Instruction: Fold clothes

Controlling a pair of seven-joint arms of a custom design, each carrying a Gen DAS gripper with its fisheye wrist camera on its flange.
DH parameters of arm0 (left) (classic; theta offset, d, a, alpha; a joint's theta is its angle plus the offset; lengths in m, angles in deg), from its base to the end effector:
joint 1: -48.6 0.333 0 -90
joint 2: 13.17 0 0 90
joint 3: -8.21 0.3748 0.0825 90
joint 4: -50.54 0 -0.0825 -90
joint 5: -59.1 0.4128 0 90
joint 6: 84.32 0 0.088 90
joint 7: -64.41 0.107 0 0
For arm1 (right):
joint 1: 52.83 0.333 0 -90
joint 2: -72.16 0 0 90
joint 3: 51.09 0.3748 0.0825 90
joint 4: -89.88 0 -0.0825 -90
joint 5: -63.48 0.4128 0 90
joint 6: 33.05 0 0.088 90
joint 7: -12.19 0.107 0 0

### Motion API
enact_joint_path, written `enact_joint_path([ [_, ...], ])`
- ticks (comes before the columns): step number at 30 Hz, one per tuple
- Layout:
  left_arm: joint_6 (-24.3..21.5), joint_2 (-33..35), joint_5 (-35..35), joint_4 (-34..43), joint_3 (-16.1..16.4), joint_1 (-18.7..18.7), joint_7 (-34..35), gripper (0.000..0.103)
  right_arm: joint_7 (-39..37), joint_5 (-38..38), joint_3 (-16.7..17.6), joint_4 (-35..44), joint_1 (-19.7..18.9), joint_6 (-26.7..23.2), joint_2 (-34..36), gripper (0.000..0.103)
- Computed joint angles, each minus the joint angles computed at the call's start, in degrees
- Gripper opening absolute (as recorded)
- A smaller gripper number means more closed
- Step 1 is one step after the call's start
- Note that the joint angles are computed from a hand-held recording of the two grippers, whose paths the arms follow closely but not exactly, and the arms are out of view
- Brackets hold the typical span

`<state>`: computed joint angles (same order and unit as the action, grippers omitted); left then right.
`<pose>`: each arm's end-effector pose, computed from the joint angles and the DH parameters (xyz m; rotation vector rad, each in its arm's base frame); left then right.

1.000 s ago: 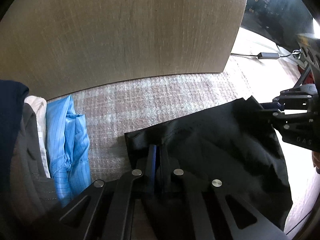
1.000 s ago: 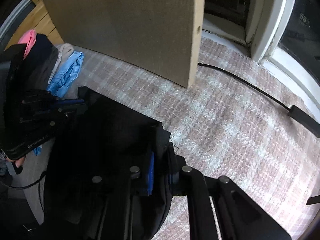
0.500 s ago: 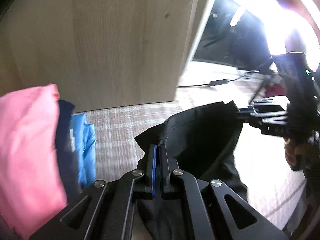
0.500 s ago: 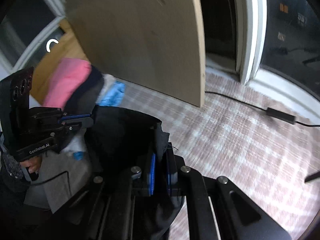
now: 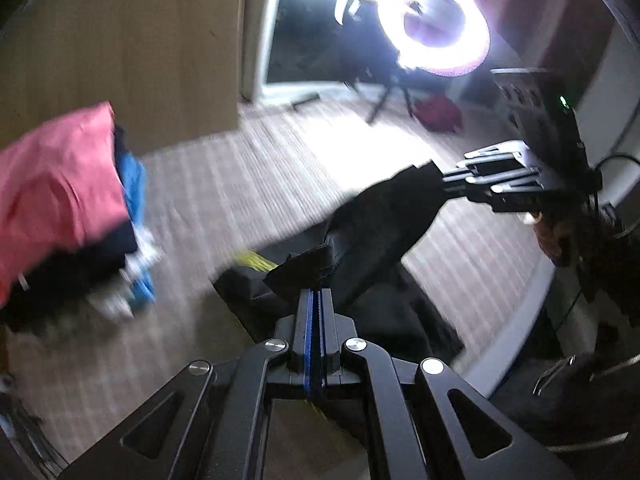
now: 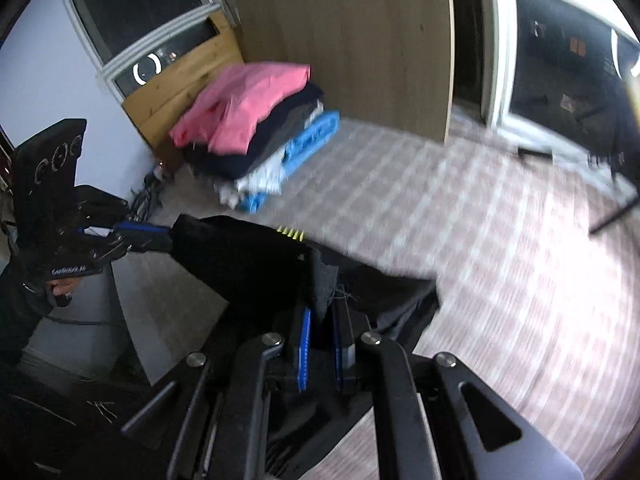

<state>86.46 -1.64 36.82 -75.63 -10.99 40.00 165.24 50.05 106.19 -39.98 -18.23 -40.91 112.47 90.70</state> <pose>0.5663 -0.2597 0.3937 -1.7194 2.2885 -0.8783 0.6457 0.2531 0.4098 -2.2800 1.0152 0.0371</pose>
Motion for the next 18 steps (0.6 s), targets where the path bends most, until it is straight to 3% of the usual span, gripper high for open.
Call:
enact_joint_path([
  [3, -0.71, -4.12, -9.41, -5.21, -4.67, 1.86, 5.36, 0.001, -0.07, 0.36, -0.11, -6.29, 0.54, 3.10, -1.95, 0.009],
  [10, -2.25, -5.26, -19.54, -8.57, -4.52, -2.56, 13.70, 0.002, -1.12, 1.97, -0.27, -15.27, 1.01, 6.24, -4.88, 0.009],
  [12, -5.35, -5.67, -17.61, -8.96, -2.98, -4.31, 13.31, 0.004, 0.84, -2.35, -1.41, -16.86, 2.09, 5.86, -5.40, 0.012],
  [14, -7.92, -6.77, -10.67, -10.31, -0.59, -6.75, 7.73, 0.016, 3.48, -7.83, -2.61, -18.79, 3.03, 5.15, -6.27, 0.019],
  [16, -9.21, -8.61, -5.54, -12.08, 0.82, -8.17, 3.86, 0.018, 6.71, -13.31, -3.96, -21.09, 3.55, 4.81, -8.28, 0.030],
  [18, -10.35, -11.34, -5.81, -13.40, 1.82, -8.53, 3.53, 0.018, 5.70, -11.48, -3.95, -22.14, 2.20, 3.43, -10.69, 0.030],
])
